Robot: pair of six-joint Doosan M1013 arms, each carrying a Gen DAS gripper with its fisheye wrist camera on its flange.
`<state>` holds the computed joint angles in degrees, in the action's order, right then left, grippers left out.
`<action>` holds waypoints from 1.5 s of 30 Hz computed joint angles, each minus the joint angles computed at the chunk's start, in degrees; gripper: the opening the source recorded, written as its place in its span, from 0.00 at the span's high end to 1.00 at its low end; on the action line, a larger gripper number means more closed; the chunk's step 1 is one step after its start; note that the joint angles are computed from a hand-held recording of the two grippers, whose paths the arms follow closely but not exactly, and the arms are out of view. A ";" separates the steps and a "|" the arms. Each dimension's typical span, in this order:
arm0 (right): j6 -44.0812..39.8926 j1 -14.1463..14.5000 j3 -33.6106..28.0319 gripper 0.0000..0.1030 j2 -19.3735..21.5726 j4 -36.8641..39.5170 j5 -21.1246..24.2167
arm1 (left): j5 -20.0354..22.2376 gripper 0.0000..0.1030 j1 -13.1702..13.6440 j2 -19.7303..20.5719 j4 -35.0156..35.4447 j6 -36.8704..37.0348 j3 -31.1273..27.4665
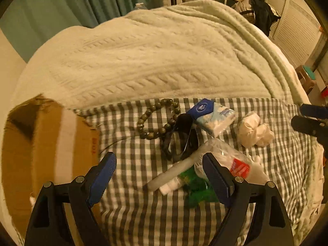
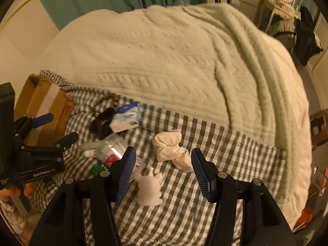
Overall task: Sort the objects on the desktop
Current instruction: 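Grasp the black item with the left tool while the right tool grasps the cream cloth bundle, then carry the black item and cloth bundle into the box and open both tools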
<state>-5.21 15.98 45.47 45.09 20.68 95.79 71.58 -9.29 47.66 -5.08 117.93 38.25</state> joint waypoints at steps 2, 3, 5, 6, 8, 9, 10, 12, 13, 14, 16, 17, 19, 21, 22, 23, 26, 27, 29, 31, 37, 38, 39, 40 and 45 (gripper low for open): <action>1.90 0.61 0.02 0.43 0.81 -1.35 -0.49 | -0.45 0.14 -0.45 0.67 0.54 0.79 -0.10; 2.97 1.05 0.04 0.43 1.34 -2.34 -0.55 | -0.46 0.14 -0.65 1.01 0.63 1.47 -0.25; 3.99 1.52 0.03 0.43 2.08 -3.47 -0.58 | -0.68 0.14 -1.03 1.66 0.94 2.31 -0.45; 4.09 1.68 0.37 0.43 2.23 -3.78 -0.95 | -0.87 0.14 -1.13 1.87 0.89 2.50 -0.48; 3.87 2.03 0.97 0.43 2.55 -4.61 -1.48 | -1.01 0.14 -1.35 2.56 0.82 2.86 -0.74; 3.76 2.21 1.39 0.42 2.67 -5.13 -1.91 | -1.28 0.14 -1.44 2.80 1.02 2.67 -0.79; 3.96 2.34 1.84 0.41 2.70 -5.57 -2.43 | -1.34 0.14 -1.39 3.08 0.61 2.37 -1.04; 4.56 2.66 2.37 0.41 3.06 -6.75 -2.85 | -0.15 0.14 -1.14 4.34 -0.81 1.01 -2.94; 4.60 2.77 2.73 0.41 3.11 -7.24 -3.27 | 0.76 0.14 -1.14 5.19 -0.58 0.19 -4.20; 4.32 2.93 3.47 0.41 3.01 -8.09 -4.23 | 1.14 0.14 -1.04 5.72 -0.83 -0.38 -4.92; 3.60 3.16 4.67 0.41 2.77 -9.40 -5.52 | 2.19 0.14 -0.72 6.75 -1.64 -1.56 -6.32; 3.16 3.20 5.39 0.46 2.56 -9.84 -6.42 | 3.56 0.15 -0.56 7.58 -2.21 -2.17 -7.73; 2.48 3.29 6.87 0.65 2.12 -11.15 -8.24 | 5.94 0.20 -0.11 8.71 -3.92 -2.95 -9.67; 1.35 3.27 8.18 0.73 1.62 -12.04 -10.18 | 7.71 0.36 0.10 9.33 -5.46 -2.53 -10.95; 0.81 3.17 8.70 0.76 1.31 -11.95 -11.16 | 9.31 0.44 0.24 9.76 -6.88 -1.64 -11.88; 0.37 3.11 8.82 0.78 1.18 -12.07 -11.40 | 10.73 0.56 0.32 10.07 -7.99 -0.79 -12.63; 4.32 2.50 9.51 0.80 0.44 -10.55 -12.33 | 9.40 0.60 0.00 8.64 -7.06 2.34 -10.52; 4.92 2.36 8.89 0.80 0.53 -10.44 -11.53 | 9.14 0.63 0.05 8.39 -7.00 2.70 -10.20; 4.95 1.80 8.36 0.80 0.43 -9.30 -11.12 | 10.06 0.67 0.37 8.45 -7.26 2.61 -10.78; 4.98 1.28 7.76 0.80 0.38 -8.51 -10.33 | 10.64 0.70 0.62 8.41 -7.34 2.76 -11.21; 4.25 -0.41 5.61 0.83 -0.20 -5.27 -7.41 | 11.05 0.71 1.03 7.28 -5.09 3.58 -10.82; 4.58 -0.30 4.32 0.83 0.20 -4.67 -6.31 | 11.04 0.71 1.16 7.01 -4.95 3.53 -10.82; 4.59 -0.67 3.32 0.83 0.38 -3.75 -5.31 | 10.85 0.71 1.30 6.69 -4.82 3.46 -10.62; 4.82 -0.72 2.50 0.83 0.30 -2.93 -4.22 | 10.76 0.71 1.35 6.51 -4.57 3.19 -10.71; 3.73 -1.21 2.88 0.83 -2.16 0.68 -2.18 | 11.60 0.71 2.50 6.16 -6.77 1.17 -13.26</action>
